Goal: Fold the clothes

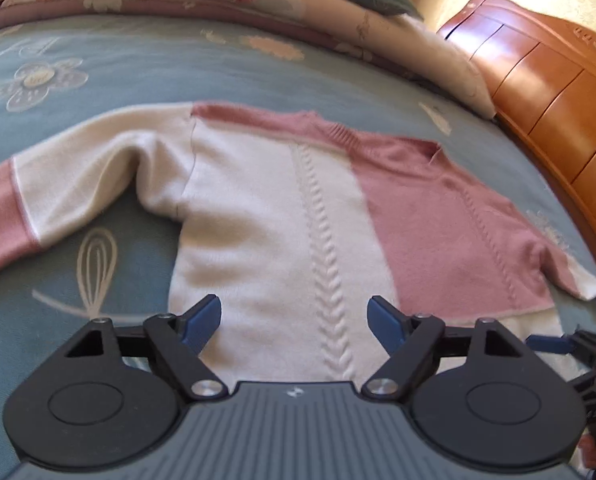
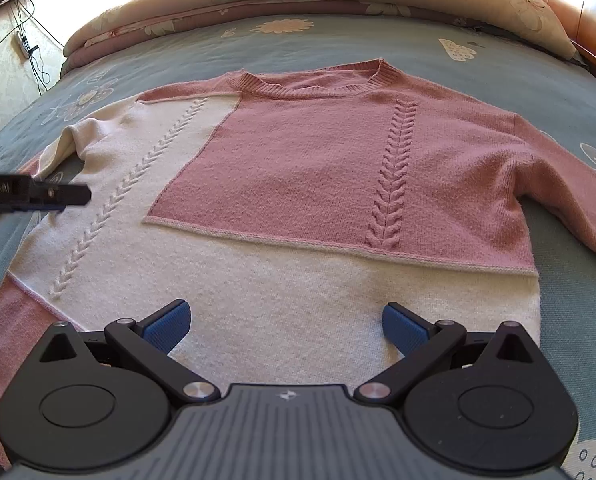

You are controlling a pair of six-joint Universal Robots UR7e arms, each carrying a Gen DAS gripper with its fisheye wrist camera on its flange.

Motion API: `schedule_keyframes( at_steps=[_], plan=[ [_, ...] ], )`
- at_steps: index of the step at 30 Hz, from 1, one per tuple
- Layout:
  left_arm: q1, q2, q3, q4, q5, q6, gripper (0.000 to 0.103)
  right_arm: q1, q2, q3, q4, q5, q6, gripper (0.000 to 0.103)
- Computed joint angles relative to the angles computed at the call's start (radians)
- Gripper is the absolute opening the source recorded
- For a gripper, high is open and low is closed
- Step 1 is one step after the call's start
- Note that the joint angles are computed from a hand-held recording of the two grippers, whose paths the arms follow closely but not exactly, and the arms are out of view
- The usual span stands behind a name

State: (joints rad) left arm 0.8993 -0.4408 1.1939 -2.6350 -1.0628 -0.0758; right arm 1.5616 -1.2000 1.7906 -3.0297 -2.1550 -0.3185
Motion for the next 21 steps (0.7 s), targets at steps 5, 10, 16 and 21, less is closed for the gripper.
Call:
schedule_keyframes(
  at_steps=[5, 10, 16, 21],
  plan=[
    [-0.01, -0.061, 0.116, -0.062, -0.002, 0.012, 0.081, 0.002, 0.0, -0.001, 0.003, -0.006, 0.005, 0.103],
    [-0.038, -0.074, 0.125, -0.062, 0.026, 0.045, 0.081, 0.008, 0.009, 0.001, -0.013, -0.026, -0.018, 0.103],
    [-0.049, 0.016, 0.013, -0.099, 0.03, 0.119, 0.082, 0.005, 0.007, 0.011, -0.054, -0.011, -0.041, 0.103],
    [-0.055, 0.116, -0.092, -0.159, 0.027, 0.251, 0.082, -0.001, 0.015, 0.011, -0.076, -0.015, -0.056, 0.103]
  ],
)
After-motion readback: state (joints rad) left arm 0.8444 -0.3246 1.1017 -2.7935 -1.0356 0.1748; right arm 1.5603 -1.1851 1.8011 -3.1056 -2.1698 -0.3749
